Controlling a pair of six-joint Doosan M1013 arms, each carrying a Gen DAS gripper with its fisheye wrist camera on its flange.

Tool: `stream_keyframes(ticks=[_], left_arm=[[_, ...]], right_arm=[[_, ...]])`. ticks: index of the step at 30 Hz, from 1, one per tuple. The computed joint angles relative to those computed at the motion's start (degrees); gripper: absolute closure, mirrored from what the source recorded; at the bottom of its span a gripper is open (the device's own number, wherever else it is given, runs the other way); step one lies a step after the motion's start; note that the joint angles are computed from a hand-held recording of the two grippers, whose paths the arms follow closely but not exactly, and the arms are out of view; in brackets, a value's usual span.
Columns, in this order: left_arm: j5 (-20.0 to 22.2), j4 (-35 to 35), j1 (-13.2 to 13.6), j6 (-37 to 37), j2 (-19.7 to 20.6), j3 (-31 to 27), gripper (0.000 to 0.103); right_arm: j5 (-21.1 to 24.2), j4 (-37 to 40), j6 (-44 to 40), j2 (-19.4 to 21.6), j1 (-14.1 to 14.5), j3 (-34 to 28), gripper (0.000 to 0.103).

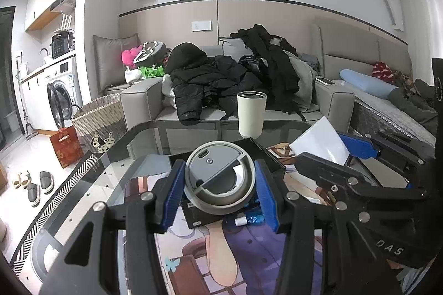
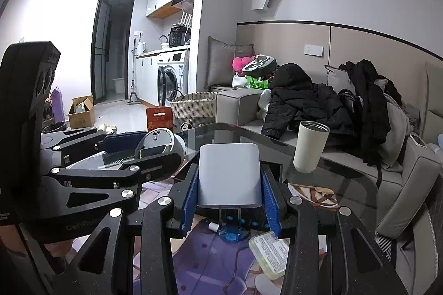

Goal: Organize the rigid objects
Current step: 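Carry the white cup and charger cube over the black box with both tools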

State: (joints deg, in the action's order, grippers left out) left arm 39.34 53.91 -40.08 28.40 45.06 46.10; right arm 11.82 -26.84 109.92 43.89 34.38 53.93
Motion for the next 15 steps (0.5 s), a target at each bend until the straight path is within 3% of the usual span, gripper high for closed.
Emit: stream_keyframes(ticks=[5,15], left_arm=[[1.8,-1.2,0.6,0.9,2.1,-4.1,0.054],[6.2,-4.5,2.4,4.0,9.1,-18.2,0.054]], right_arm=[[1.6,-1.2,2.3,1.6,-0.1,-3.1,0.061],[8.8,-5.2,6.8,9.1,-0.5,-18.1,0.061]])
